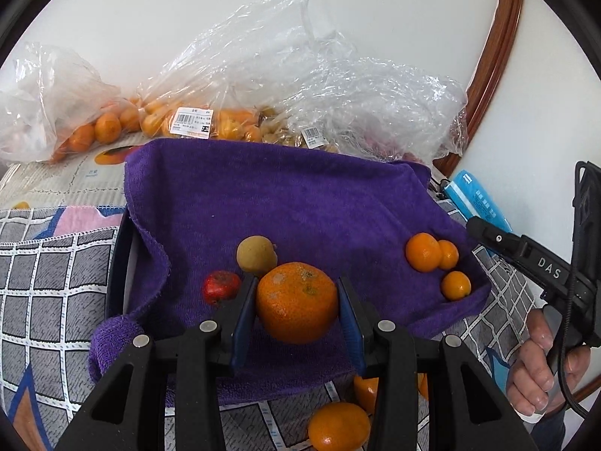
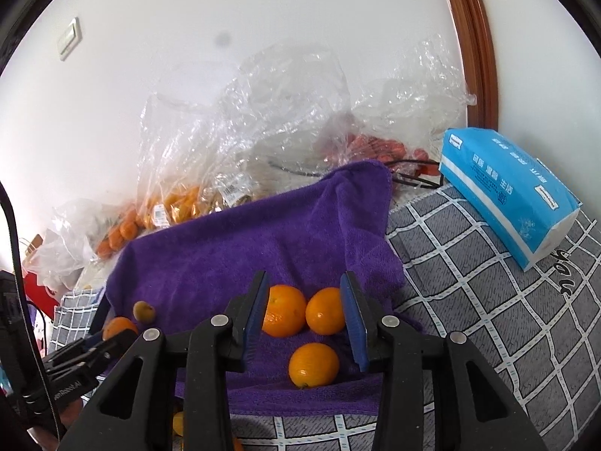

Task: Organize fruits
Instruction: 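Open both tools to release the oranges on the towel, then withdraw both tools from the towel toward the loose oranges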

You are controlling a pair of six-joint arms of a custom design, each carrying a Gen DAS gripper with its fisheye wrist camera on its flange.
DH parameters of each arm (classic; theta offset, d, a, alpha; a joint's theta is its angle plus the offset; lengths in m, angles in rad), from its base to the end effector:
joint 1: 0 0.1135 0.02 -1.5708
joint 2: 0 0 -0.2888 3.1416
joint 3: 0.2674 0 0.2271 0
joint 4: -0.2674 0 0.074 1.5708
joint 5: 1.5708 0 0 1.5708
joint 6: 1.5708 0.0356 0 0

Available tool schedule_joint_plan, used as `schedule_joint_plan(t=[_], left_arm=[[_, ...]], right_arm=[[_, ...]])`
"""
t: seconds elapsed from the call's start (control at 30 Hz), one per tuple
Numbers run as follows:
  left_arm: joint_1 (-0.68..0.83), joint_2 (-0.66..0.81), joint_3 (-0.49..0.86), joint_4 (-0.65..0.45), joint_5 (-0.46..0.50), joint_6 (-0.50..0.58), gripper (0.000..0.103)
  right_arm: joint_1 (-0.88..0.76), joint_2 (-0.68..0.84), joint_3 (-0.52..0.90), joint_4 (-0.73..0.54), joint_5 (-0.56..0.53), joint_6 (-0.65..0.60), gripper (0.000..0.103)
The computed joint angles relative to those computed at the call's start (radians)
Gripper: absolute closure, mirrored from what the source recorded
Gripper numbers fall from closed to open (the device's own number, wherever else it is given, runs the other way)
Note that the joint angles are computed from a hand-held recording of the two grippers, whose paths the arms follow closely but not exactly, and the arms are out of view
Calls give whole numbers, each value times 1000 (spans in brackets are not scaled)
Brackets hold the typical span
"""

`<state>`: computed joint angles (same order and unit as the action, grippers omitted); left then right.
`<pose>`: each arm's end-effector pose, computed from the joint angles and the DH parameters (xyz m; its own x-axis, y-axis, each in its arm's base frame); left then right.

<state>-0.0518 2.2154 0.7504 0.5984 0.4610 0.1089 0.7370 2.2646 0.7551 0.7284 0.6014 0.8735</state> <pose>0.3436 -0.0337 0.0522 -0.7203 0.1348 -0.6804 0.4147 0.8700 -0.2667 0.2737 0.2212 0.0478 -0.5315 0.3712 -0.7614 0.2349 0.9282 0.2886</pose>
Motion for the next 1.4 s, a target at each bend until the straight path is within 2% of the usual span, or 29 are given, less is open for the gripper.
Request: schedule_joint_plan(t=[0.13, 0.3, 0.4, 0.63, 0.73, 0.8, 0.97, 1.07, 1.13, 1.2, 1.27, 1.33, 1.4], left_arm=[[-11, 3, -4, 10, -16, 16, 63], [-9, -6, -13, 22, -11, 20, 63], [3, -14, -36, 66, 12, 13, 56], [37, -47, -95, 181, 55, -38, 56], [53, -53, -120, 241, 69, -66, 56], [52, -54, -132, 275, 45, -83, 56], [56, -69, -152, 320, 23, -112, 56], [69, -85, -174, 362, 26, -124, 56], [76, -95, -174, 355, 31, -122, 56], [89, -123, -159, 298, 52, -124, 56], [102, -157, -161, 271, 58, -138, 56], [115, -195, -173, 267, 25, -170, 56], [154, -231, -168, 206, 60, -191, 56]], right_arm=[[8, -3, -2, 12, 14, -15, 59], [7, 6, 26, -41, 18, -8, 59], [11, 5, 24, -34, 25, -14, 59], [22, 5, 26, -40, 66, -10, 57], [36, 2, 6, 16, 73, -28, 57], [52, -4, 2, 30, 93, -45, 57], [90, -7, 68, -99, 199, -48, 57], [102, -31, 92, -172, 187, -24, 57], [110, -55, 89, -216, 131, 17, 57], [130, -66, 84, -242, 96, 47, 57], [161, -57, 97, -274, 89, 76, 57], [201, -37, 118, -317, 86, 97, 57], [233, -14, 142, -359, 71, 113, 57]])
